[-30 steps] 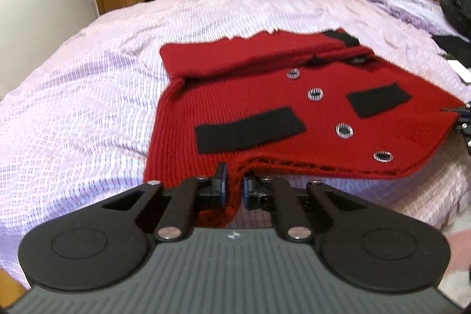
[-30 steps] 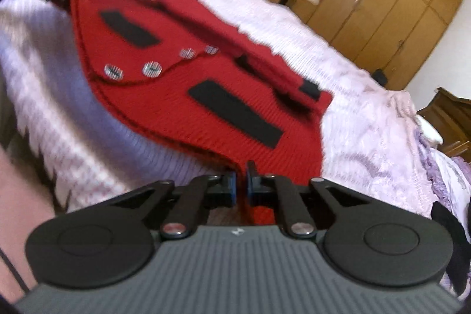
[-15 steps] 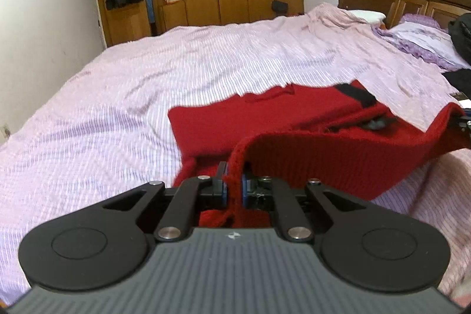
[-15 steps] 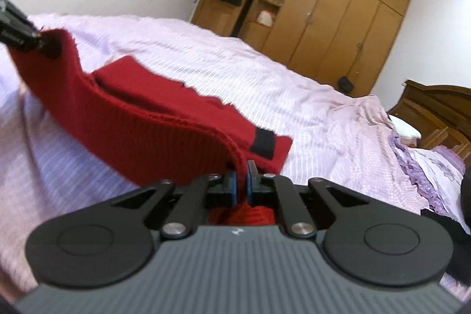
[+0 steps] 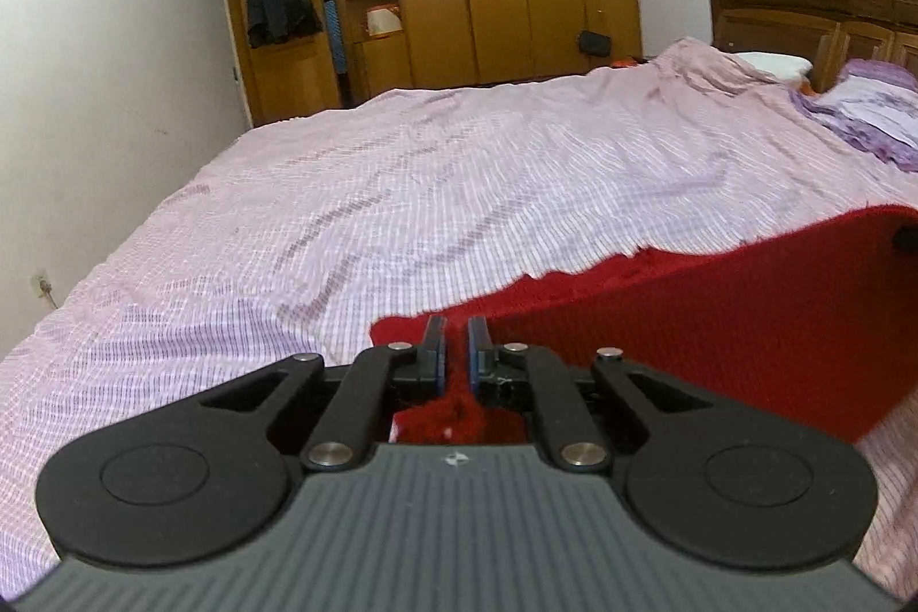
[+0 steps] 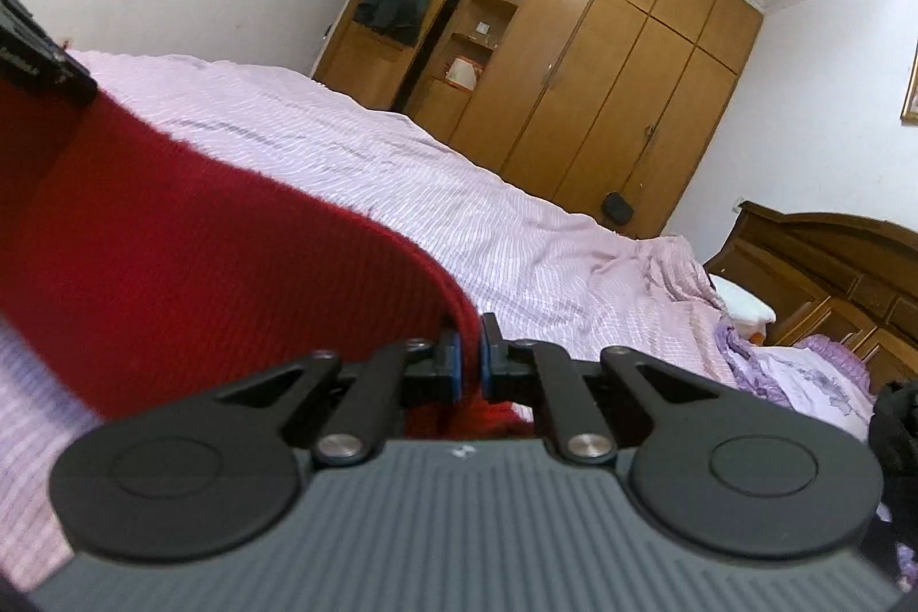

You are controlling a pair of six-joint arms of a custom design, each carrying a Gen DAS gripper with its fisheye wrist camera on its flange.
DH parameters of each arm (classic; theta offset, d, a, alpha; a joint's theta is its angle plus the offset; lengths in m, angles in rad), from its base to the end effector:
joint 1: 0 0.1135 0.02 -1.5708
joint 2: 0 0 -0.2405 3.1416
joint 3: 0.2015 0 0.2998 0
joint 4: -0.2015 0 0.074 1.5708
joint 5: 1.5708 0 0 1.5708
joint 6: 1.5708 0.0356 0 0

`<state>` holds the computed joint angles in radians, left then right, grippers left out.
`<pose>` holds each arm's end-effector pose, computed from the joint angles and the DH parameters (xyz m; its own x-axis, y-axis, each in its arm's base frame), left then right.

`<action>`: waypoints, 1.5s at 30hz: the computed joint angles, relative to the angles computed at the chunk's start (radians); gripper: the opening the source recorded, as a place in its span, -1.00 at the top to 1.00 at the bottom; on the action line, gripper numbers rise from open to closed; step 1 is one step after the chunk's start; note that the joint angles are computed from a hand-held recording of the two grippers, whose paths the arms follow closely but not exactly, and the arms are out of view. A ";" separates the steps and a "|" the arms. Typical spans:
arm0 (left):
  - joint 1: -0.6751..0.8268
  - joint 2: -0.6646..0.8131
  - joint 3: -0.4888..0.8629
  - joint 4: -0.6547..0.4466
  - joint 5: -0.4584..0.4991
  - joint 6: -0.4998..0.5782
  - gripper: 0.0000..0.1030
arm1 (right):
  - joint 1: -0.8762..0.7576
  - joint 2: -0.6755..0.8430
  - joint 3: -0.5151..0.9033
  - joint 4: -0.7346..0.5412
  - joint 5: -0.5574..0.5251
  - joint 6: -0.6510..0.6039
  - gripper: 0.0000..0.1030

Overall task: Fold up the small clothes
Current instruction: 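Lift the hem with both grippers and fold it over toward the collar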

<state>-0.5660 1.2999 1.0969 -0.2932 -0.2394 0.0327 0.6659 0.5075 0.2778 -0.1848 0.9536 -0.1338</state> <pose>0.3007 -0.1811 0.2931 -0.3903 0.2856 -0.8752 0.3579 0.9230 0.1416 0.1721 0.0983 0.1838 -0.3445 -0.3688 -0.8633 0.1852 0.8749 -0.4476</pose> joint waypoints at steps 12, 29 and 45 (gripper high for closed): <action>0.109 0.318 0.215 -0.055 0.146 -0.008 0.84 | -0.198 0.401 0.101 0.178 -0.232 0.027 0.83; 0.203 0.227 0.061 -0.054 0.209 -0.029 -0.30 | -0.211 0.594 0.124 0.229 -0.275 0.126 0.83; 0.276 0.240 0.040 -0.027 0.398 -0.155 0.79 | -0.184 0.549 0.101 0.229 -0.241 0.167 0.83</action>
